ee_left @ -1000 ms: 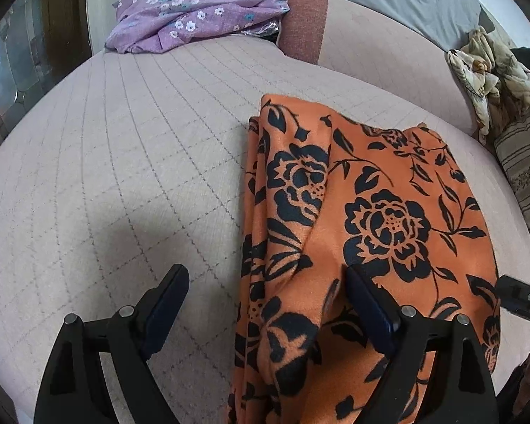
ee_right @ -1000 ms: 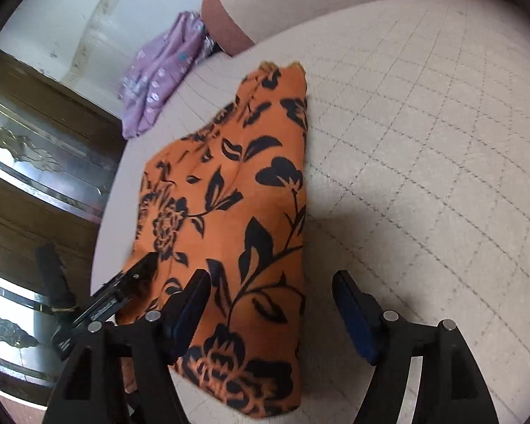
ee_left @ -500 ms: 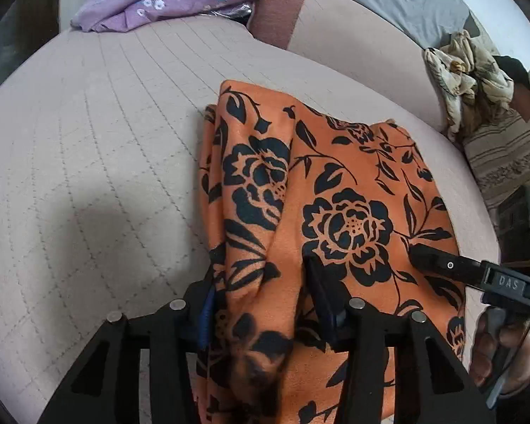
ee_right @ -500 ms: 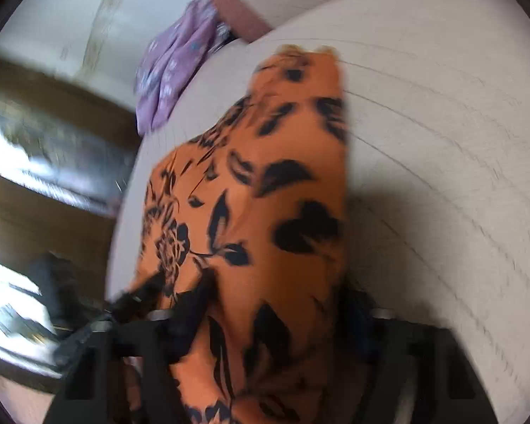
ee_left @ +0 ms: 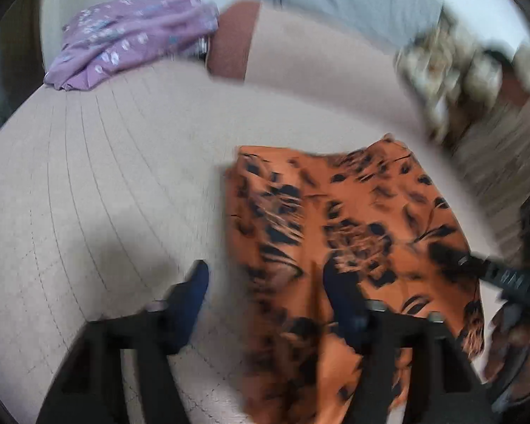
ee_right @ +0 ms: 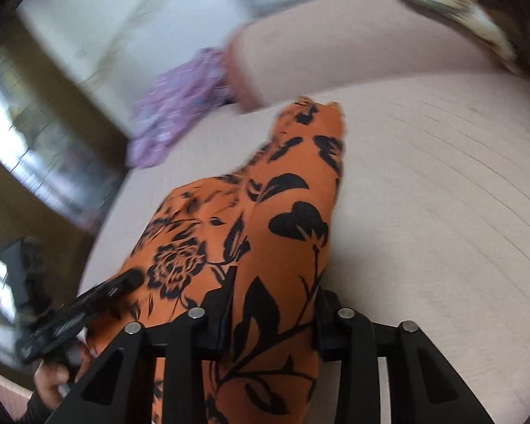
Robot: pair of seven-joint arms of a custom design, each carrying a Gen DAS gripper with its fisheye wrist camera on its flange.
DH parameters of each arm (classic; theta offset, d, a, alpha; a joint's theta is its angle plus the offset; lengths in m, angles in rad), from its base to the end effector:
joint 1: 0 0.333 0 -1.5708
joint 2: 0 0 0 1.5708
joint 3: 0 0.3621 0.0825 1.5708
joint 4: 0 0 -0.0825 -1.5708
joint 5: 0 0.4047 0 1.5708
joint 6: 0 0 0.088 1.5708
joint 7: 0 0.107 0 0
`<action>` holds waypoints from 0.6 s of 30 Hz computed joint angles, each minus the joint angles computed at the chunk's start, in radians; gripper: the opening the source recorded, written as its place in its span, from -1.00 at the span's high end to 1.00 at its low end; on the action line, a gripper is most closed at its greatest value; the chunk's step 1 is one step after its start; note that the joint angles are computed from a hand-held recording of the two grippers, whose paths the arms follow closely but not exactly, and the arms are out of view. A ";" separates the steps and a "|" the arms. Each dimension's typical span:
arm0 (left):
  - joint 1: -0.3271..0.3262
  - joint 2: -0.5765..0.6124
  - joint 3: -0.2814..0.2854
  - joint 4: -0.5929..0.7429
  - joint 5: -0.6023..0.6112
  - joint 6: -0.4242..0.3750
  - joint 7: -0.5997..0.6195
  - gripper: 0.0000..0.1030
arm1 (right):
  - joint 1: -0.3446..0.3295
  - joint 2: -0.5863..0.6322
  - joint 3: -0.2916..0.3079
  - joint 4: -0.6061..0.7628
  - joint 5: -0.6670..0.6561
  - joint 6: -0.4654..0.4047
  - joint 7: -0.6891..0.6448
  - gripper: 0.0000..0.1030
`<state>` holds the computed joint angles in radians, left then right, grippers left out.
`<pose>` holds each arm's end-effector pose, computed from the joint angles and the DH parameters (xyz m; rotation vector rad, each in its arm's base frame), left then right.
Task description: Fold small clothes
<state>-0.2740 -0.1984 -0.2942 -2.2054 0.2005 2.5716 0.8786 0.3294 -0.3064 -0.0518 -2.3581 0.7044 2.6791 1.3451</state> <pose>0.4519 -0.3042 0.5594 -1.9262 1.9756 -0.7257 0.4842 0.1149 0.5470 -1.6381 1.7020 -0.0440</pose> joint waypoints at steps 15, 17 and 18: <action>-0.003 -0.054 -0.047 -0.069 0.078 -0.106 -0.073 -0.44 | 0.198 -0.027 -0.177 -0.021 0.230 -0.033 -0.198 -0.80; -0.011 -0.074 -0.042 -0.056 0.070 -0.134 -0.076 -0.44 | 0.178 0.034 -0.173 -0.009 0.125 -0.084 -0.064 -0.79; -0.006 -0.094 -0.052 -0.055 0.105 -0.141 -0.092 -0.47 | 0.141 0.013 -0.118 -0.025 0.164 -0.025 -0.087 -0.79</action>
